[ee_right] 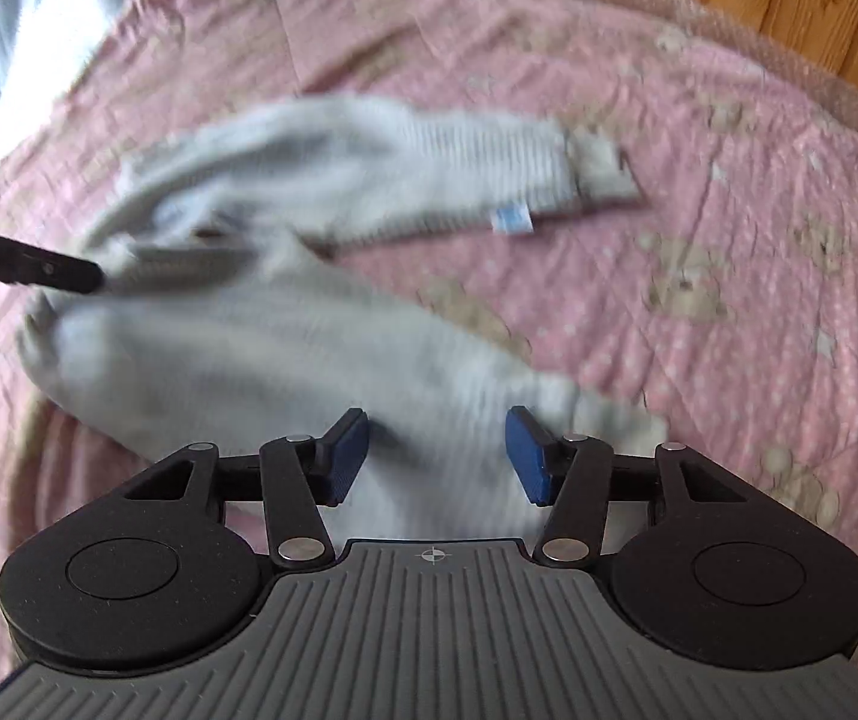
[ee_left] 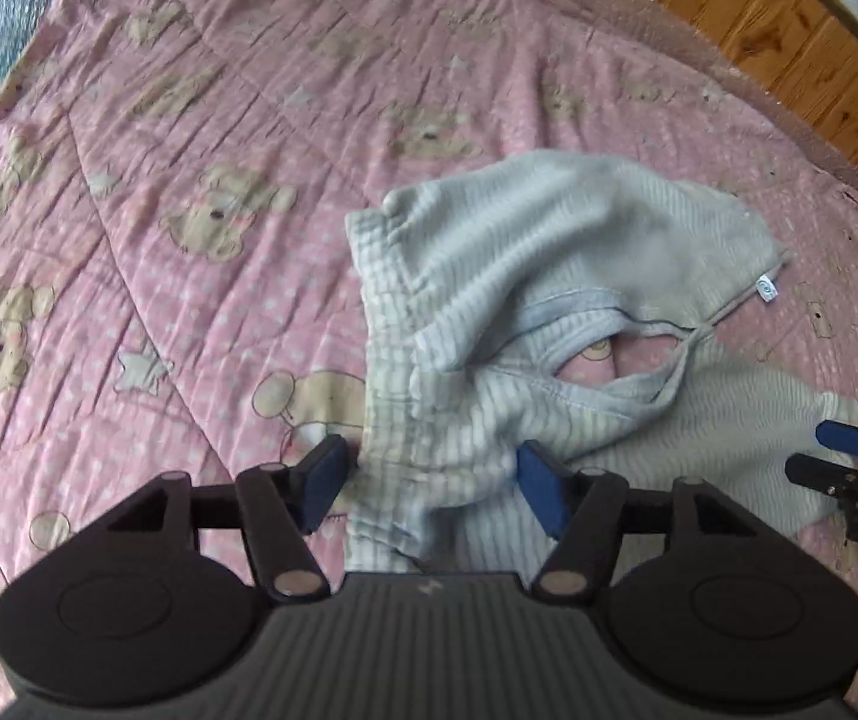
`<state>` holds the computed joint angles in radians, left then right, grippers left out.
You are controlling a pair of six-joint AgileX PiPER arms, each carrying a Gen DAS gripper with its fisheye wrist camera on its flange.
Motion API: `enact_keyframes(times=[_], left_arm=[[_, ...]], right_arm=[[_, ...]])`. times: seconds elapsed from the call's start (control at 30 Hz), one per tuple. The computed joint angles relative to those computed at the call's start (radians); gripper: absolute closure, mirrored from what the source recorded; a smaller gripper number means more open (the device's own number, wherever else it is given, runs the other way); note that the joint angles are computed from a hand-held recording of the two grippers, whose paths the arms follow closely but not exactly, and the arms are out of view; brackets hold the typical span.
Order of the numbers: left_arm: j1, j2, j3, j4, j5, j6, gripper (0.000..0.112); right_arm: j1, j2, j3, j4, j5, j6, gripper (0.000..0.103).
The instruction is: Fold clothes
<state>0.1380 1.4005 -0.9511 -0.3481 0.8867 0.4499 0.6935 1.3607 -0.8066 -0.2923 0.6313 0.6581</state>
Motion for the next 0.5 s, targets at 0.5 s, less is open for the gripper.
enact_keyframes(times=[0.5], left_arm=[[-0.014,0.277,-0.407,0.061,0.025,-0.071,0.044]], right_arm=[[-0.506,0.391,-0.509,0.572,0.033,-0.714,0.031]])
